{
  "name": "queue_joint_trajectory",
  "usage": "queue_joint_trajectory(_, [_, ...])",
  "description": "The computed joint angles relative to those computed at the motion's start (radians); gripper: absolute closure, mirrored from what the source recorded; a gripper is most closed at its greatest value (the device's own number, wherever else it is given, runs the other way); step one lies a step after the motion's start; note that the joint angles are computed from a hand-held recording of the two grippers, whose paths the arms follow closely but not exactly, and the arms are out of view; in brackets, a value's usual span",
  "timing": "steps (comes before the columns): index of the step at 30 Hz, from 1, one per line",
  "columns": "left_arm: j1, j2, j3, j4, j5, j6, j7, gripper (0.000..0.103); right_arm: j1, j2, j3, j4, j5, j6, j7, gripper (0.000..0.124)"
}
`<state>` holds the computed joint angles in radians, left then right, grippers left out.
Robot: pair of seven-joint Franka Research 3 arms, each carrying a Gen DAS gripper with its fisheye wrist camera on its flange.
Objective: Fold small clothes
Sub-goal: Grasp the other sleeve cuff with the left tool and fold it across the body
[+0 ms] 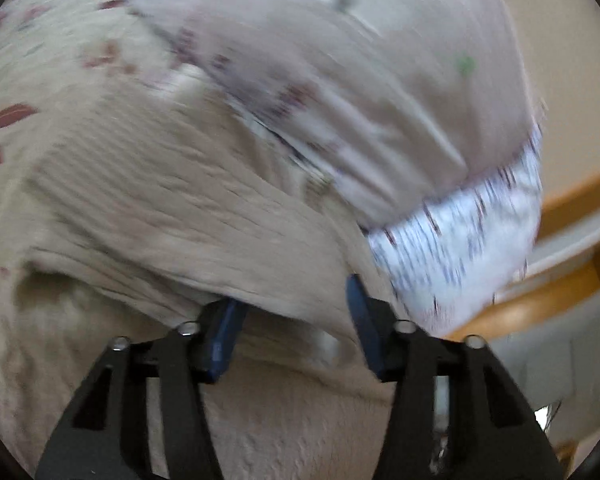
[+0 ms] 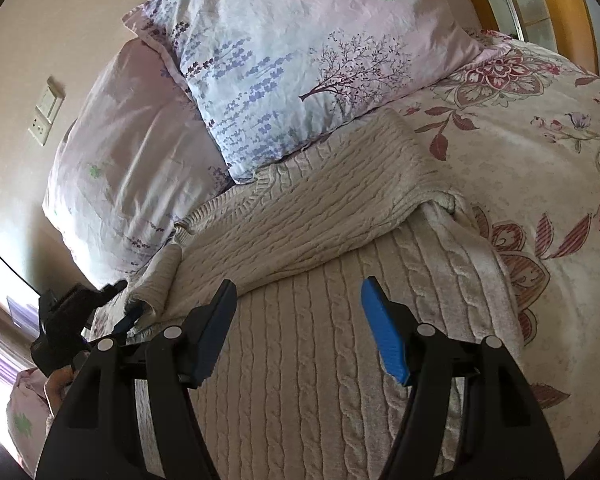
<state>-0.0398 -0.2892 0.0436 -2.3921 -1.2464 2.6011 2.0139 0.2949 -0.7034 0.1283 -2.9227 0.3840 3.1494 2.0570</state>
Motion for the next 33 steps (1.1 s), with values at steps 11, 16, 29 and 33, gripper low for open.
queue_joint_trajectory(11, [-0.062,0.018,-0.038,0.067,0.008,0.133,0.071,0.094,-0.018,-0.028,0.000,-0.015,-0.008,0.006,-0.013,0.058])
queue_joint_trajectory(16, [-0.166,0.045,-0.083,0.137,0.039,0.021,0.343,0.083,-0.052,-0.038,0.003,-0.017,-0.011,-0.001,-0.009,0.058])
queue_joint_trajectory(29, [-0.134,-0.169,-0.031,-0.073,0.367,0.006,0.332,0.033,0.078,0.119,-0.213,0.180,0.024,-0.131,-0.228,0.068])
queue_joint_trajectory(33, [-0.015,-0.276,-0.022,-0.197,0.563,0.062,0.187,0.033,0.000,0.248,-0.157,0.286,0.025,-0.202,-0.241,0.078])
